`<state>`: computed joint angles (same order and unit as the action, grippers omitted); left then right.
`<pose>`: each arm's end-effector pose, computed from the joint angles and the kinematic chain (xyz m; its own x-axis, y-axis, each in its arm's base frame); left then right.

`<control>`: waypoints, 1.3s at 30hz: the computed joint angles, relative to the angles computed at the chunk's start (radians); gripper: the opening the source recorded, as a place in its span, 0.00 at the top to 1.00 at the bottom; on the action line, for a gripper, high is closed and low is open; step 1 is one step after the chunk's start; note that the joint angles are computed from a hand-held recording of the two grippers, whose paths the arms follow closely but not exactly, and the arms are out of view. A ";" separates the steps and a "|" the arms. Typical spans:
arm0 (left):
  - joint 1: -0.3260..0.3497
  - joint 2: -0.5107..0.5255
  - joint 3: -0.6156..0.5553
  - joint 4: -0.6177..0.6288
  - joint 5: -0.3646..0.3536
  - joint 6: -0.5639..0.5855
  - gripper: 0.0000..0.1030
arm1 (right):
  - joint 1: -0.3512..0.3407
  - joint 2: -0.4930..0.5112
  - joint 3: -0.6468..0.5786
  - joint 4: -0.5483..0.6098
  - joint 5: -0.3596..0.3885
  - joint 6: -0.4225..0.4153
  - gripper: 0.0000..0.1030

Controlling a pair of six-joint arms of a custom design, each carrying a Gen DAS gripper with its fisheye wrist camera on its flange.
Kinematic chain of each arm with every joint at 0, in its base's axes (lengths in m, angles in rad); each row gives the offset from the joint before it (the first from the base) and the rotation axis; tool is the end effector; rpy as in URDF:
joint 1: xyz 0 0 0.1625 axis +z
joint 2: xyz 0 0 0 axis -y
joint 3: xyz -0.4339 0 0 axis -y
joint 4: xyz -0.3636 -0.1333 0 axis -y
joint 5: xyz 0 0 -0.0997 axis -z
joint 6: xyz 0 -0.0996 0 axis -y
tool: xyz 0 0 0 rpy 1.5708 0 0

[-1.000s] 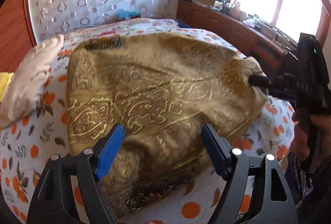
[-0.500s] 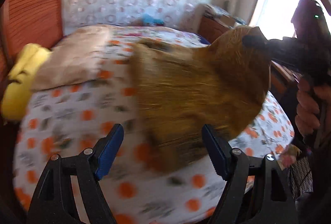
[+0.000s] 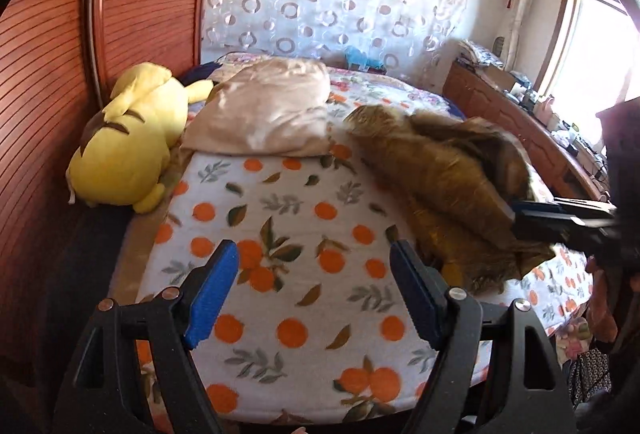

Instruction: Fold small clothes

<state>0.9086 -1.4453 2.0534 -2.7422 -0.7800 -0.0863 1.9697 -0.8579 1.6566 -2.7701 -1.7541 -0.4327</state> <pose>-0.1307 -0.4997 0.3793 -0.8299 0.0751 -0.5528 0.4500 0.6758 -0.5838 0.3653 -0.5703 0.1789 -0.6976 -0.6430 0.3159 -0.7162 0.6377 -0.2837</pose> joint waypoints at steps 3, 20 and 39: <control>-0.007 0.022 -0.028 -0.012 -0.026 0.028 0.24 | 0.000 -0.040 0.011 -0.026 -0.005 0.004 0.53; 0.039 0.320 -0.379 0.190 -0.345 0.086 0.38 | -0.042 -0.061 -0.085 -0.134 -0.253 -0.043 0.51; 0.026 0.151 -0.219 0.242 -0.217 -0.057 0.60 | -0.089 0.127 -0.362 0.131 -0.089 -0.053 0.43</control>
<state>0.9348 -1.2942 1.8342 -2.5007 -0.9967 -0.1433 1.8806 -0.7309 1.2945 -2.6393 -1.8432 -0.4852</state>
